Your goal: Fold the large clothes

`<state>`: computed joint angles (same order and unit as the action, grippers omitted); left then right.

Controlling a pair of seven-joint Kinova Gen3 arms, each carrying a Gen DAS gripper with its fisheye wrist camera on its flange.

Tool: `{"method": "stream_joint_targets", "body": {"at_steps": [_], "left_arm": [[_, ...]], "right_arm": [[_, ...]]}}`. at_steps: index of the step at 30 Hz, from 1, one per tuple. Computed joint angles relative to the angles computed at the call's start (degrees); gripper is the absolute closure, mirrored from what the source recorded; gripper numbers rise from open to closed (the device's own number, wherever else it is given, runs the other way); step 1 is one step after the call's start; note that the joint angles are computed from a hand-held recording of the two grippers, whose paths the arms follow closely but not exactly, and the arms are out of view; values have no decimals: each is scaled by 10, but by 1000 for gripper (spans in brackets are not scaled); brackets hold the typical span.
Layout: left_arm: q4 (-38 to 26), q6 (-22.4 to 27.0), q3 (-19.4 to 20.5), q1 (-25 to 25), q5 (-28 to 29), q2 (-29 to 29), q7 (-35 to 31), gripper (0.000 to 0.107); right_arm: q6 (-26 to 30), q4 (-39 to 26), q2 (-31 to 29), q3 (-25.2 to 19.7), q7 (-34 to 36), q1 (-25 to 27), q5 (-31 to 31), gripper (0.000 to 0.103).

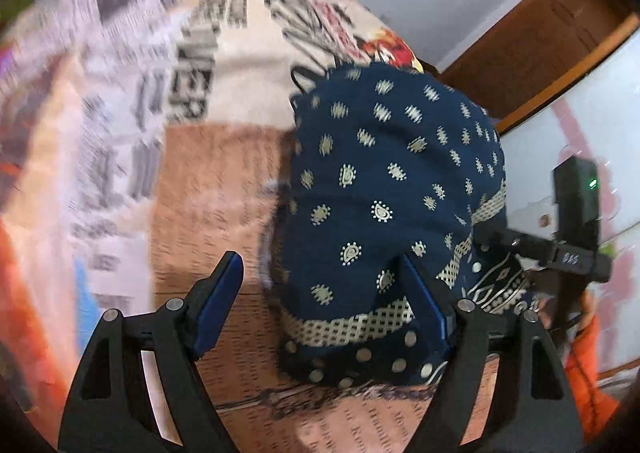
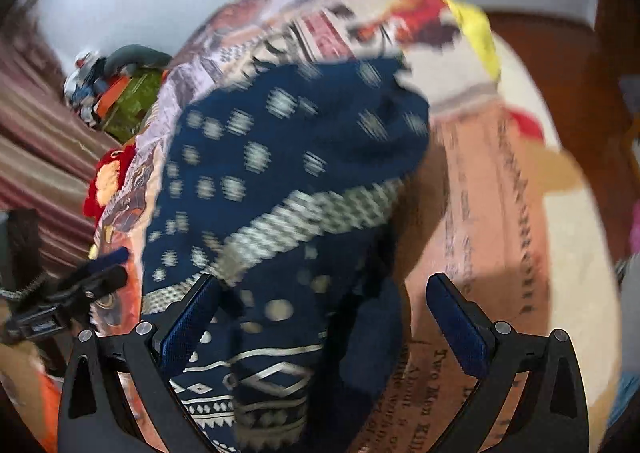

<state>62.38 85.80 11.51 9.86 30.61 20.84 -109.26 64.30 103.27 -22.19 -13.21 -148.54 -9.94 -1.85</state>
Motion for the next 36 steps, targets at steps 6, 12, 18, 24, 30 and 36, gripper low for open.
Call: {"method": "stream_joint_targets", "body": {"at_steps": [6, 12, 18, 24, 30, 36], "left_arm": [[-21, 53, 21, -30, 86, 72, 31, 23], [-8, 35, 31, -62, 147, 73, 3, 22], [-65, 46, 30, -26, 114, 103, 30, 20], [-63, 38, 39, -8, 110, 137, 65, 6], [-67, 34, 48, -5, 115, 155, 69, 8], [-27, 19, 45, -31, 119, 120, 33, 21]], "right_arm": [[-52, 37, 4, 49, 74, -22, -50, 0], [-119, 69, 9, 91, 152, -40, -114, 0], [-161, 91, 16, 105, 199, -38, -157, 0], [-177, 91, 26, 89, 205, -27, -154, 1], [-201, 92, 33, 70, 184, -20, -133, 12], [-222, 105, 19, 78, 184, -26, -137, 36]]}}
